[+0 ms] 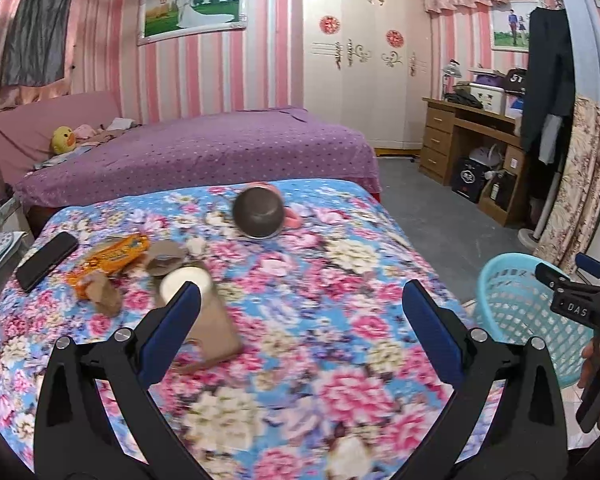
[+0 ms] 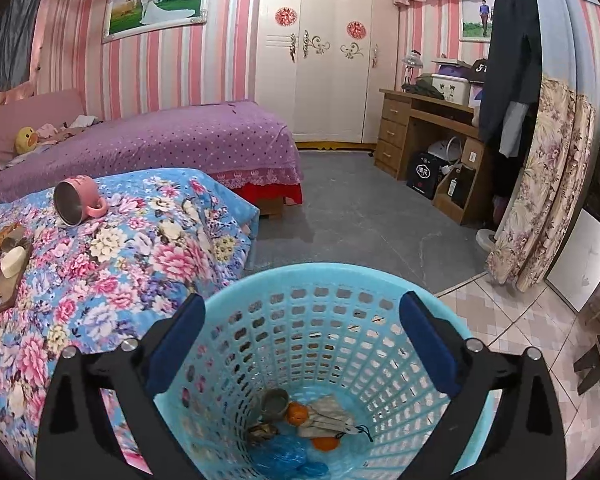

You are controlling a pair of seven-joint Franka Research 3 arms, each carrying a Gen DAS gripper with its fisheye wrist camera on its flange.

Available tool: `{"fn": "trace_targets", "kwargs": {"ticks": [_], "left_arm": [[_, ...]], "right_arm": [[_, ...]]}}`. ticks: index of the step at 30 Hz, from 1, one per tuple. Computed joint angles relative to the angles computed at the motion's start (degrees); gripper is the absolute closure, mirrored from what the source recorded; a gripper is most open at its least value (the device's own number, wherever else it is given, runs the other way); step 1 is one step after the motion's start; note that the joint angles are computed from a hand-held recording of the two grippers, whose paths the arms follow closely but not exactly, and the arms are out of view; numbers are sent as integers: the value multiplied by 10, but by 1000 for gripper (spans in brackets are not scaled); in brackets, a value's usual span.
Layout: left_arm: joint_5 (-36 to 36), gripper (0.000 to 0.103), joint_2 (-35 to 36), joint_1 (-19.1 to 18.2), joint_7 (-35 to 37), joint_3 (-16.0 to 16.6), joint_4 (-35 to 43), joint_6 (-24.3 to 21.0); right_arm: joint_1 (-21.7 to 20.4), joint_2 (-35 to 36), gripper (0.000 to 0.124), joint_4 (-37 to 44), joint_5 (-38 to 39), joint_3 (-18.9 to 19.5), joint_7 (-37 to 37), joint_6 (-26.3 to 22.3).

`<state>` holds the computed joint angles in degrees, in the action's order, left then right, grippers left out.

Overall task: Collect trash
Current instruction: 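Move both open tools back over the trash on the bed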

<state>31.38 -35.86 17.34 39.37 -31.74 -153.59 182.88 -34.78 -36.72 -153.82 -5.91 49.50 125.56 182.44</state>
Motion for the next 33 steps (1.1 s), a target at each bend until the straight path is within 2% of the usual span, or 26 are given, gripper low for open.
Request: {"fn": "trace_targets", "kwargs": {"ticks": [4, 7, 11, 15, 33], "left_arm": [[-1, 6, -4, 20, 1, 10, -15, 13], [-4, 6, -7, 38, 7, 5, -26, 20], [-14, 6, 6, 31, 28, 31, -40, 30], [-24, 6, 5, 44, 45, 30, -48, 32], [-63, 6, 3, 55, 108, 84, -75, 29]], "right_arm": [[-13, 1, 26, 14, 1, 22, 19, -9], [-14, 8, 26, 21, 0, 28, 32, -6], [-24, 13, 26, 35, -7, 48, 42, -8], [-38, 12, 26, 49, -16, 72, 55, -14], [-98, 44, 26, 123, -41, 179, 90, -16]]}}
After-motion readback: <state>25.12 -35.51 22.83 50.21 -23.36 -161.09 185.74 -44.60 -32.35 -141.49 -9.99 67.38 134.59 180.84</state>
